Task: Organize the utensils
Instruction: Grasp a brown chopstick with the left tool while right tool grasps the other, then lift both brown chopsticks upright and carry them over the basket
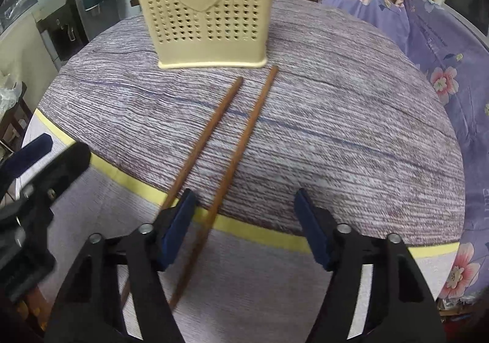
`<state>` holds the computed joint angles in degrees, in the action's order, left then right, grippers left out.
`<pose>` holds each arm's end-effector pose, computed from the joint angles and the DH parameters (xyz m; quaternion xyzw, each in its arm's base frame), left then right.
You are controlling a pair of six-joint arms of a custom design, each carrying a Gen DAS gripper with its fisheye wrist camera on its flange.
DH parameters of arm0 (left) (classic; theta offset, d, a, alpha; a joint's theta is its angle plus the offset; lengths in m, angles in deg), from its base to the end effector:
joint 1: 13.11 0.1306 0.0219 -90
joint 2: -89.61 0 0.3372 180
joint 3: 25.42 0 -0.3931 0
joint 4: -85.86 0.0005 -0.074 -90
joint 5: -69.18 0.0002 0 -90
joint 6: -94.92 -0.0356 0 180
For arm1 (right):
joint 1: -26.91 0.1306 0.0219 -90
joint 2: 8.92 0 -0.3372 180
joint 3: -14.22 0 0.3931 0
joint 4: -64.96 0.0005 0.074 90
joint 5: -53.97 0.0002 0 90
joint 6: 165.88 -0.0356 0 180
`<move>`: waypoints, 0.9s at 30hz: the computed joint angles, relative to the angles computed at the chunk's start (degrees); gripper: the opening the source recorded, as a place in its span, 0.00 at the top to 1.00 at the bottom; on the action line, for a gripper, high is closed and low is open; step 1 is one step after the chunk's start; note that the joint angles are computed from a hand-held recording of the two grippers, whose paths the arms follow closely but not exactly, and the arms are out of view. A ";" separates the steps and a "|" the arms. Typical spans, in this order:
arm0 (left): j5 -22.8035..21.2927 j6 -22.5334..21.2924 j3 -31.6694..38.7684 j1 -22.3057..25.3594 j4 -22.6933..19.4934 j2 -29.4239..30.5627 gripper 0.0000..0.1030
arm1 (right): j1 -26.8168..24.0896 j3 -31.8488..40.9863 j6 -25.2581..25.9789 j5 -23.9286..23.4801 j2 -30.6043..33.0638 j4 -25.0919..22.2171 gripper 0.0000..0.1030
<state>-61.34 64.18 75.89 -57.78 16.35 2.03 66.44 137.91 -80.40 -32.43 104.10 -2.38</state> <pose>0.3529 -0.3171 0.4401 -0.2023 0.8890 0.0190 0.4104 0.4646 0.3798 0.4221 -0.2794 0.9159 0.0796 0.2770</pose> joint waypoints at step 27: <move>13.78 -9.95 8.00 3.54 2.43 7.61 0.48 | -9.54 -6.58 5.93 -11.11 -4.51 10.85 0.47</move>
<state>-47.56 54.22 83.89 -54.24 18.77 9.64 56.91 131.33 -74.47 -43.54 99.59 8.47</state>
